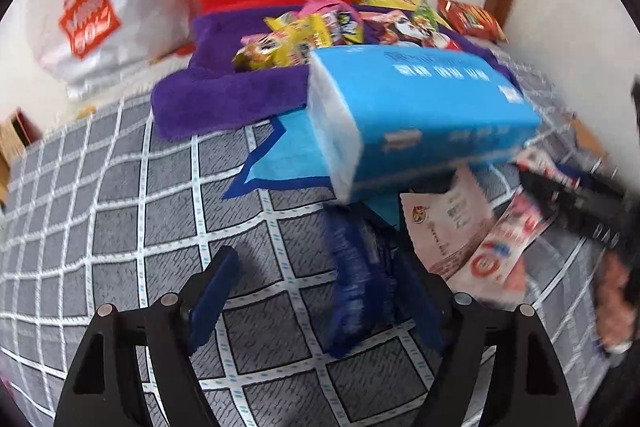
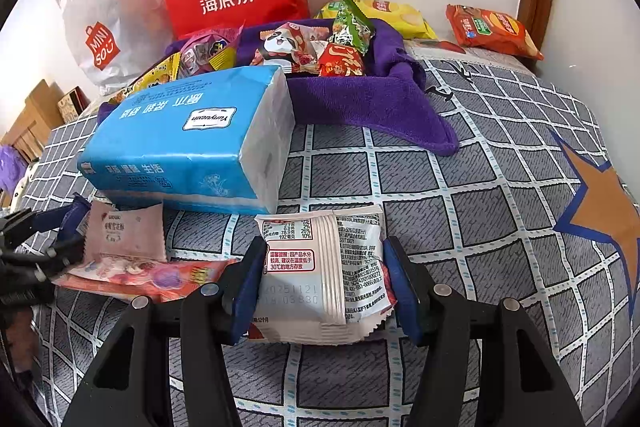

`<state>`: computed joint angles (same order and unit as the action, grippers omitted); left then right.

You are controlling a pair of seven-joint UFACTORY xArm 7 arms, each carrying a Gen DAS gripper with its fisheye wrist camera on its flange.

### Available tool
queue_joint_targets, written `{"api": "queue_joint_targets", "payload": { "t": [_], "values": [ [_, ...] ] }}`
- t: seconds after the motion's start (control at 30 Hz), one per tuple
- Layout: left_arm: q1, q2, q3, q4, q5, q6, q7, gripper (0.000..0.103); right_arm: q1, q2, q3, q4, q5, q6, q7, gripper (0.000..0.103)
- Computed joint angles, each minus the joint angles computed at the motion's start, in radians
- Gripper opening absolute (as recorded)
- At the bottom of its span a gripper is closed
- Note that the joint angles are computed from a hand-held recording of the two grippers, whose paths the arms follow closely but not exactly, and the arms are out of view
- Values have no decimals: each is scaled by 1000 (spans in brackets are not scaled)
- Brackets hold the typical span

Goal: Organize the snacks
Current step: 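Grasp the blue snack packet on the bed with the left tool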

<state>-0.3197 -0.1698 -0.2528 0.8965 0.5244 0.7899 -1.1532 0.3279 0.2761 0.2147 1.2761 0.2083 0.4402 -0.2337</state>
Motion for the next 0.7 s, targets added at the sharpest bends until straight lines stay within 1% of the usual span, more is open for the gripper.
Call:
{"api": "queue_joint_targets", "payload": {
  "t": [0.03, 0.1, 0.13, 0.2, 0.23, 0.27, 0.3, 0.33, 0.4, 0.43, 0.47, 0.5, 0.6, 0.63, 0.7],
  "values": [
    [1, 0, -10, 0, 34, 8, -18, 80, 0, 1, 0, 1, -1, 0, 0, 59],
    [0, -15, -11, -15, 50, 2, -30, 79, 1, 1, -1, 1, -1, 0, 1, 59],
    [0, -31, -7, -31, 45, -7, -31, 74, 0, 2, -1, 1, -1, -1, -1, 59],
    [10, -62, -16, -51, 62, 15, -47, 54, 0, 2, -1, 2, -2, -1, -1, 59],
    [16, -76, -24, -57, 77, 43, -61, 52, 0, 2, -1, 1, -3, -1, -1, 59],
    [22, -90, -28, -65, 87, 63, -69, 52, 0, 2, -1, 1, -3, -1, -1, 59],
    [25, -102, -25, -77, 81, 59, -65, 52, 1, 2, -2, 1, -5, -1, 0, 59],
    [28, -122, -8, -103, 58, 18, -58, 52, 2, 1, -2, 0, -7, -2, 1, 59],
    [43, -141, 7, -133, 26, -44, -47, 53, 1, 1, -2, 0, -7, -2, 1, 59],
    [50, -145, 3, -140, 19, -58, -43, 54, 1, 1, -2, 0, -7, -2, 1, 59],
    [56, -144, -1, -143, 13, -69, -35, 60, 3, 0, -3, -1, -9, -3, 3, 59],
    [60, -135, -6, -136, 8, -72, -19, 64, 3, 0, -3, -1, -11, -3, 4, 59],
    [68, -106, -29, -108, 20, -48, -23, 65, 6, 1, -5, 0, -20, -2, 8, 60],
    [67, -107, -26, -111, 17, -58, -22, 65, 6, 1, -5, 0, -22, -2, 8, 60],
    [67, -113, -20, -122, 8, -79, -19, 69, 7, 1, -6, 0, -25, -2, 9, 61]
  ]
}}
